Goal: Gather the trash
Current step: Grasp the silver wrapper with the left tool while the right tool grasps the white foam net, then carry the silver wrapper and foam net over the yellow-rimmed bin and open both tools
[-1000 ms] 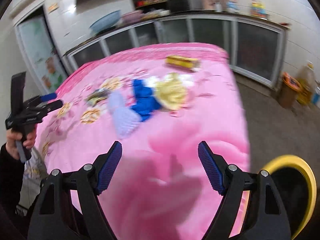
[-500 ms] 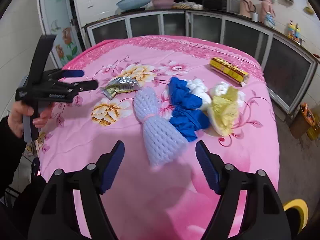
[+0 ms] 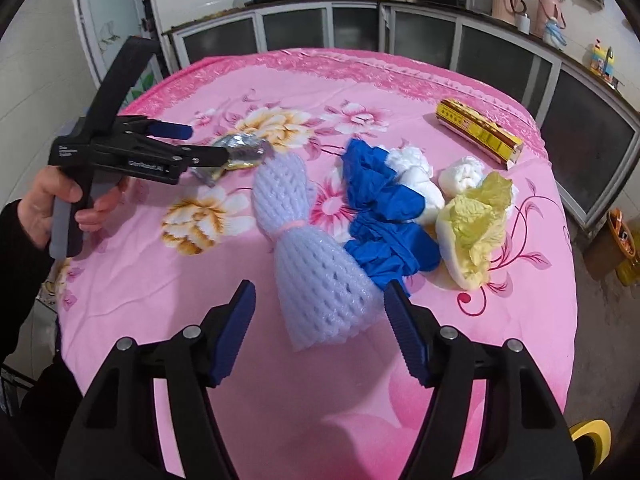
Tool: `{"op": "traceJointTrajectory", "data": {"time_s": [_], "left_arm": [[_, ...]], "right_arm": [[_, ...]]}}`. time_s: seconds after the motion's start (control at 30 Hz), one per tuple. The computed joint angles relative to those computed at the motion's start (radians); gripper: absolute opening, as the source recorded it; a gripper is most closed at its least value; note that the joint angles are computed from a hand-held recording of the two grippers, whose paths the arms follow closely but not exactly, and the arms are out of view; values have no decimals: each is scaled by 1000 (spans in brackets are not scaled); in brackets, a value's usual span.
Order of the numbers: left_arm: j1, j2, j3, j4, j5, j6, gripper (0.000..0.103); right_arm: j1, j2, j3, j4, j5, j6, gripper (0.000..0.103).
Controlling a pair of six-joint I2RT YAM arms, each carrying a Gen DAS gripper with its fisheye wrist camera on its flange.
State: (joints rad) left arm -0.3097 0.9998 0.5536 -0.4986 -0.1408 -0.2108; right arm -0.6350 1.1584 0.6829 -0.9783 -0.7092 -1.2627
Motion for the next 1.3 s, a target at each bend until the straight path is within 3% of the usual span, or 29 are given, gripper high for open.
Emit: {"op": "traceJointTrajectory", "data": {"time_s": [0.17,0.37,0.47,0.53,0.67,0.77,0.93,1.07,1.3], "left_arm": [[19,81,-8,56,32,4,94],[34,122,-15,90,25,-3,82],[34,125,-12,88,10,-2,68],[39,120,-10,84,11,5,53],[31,93,-5,49,-7,-6,33],[35,47,-8,9,-3,-18,24],[9,-118,-13,-106,-21,-49,22],[-88,-260,8,-247,-101,-116,22],[-417,-380,64,-459,-300,-379,22]], "right_arm": [[54,40,-3,66,39,92,59],[100,60,-12,103,76,147,56],[111,52,-19,111,86,159,53],[123,38,-28,123,103,170,48],[131,2,-26,95,115,178,22],[108,-35,-26,65,116,168,15],[-16,12,45,-95,69,52,14],[-150,32,99,-222,38,-83,14],[-380,86,170,-388,21,-300,14]]}}
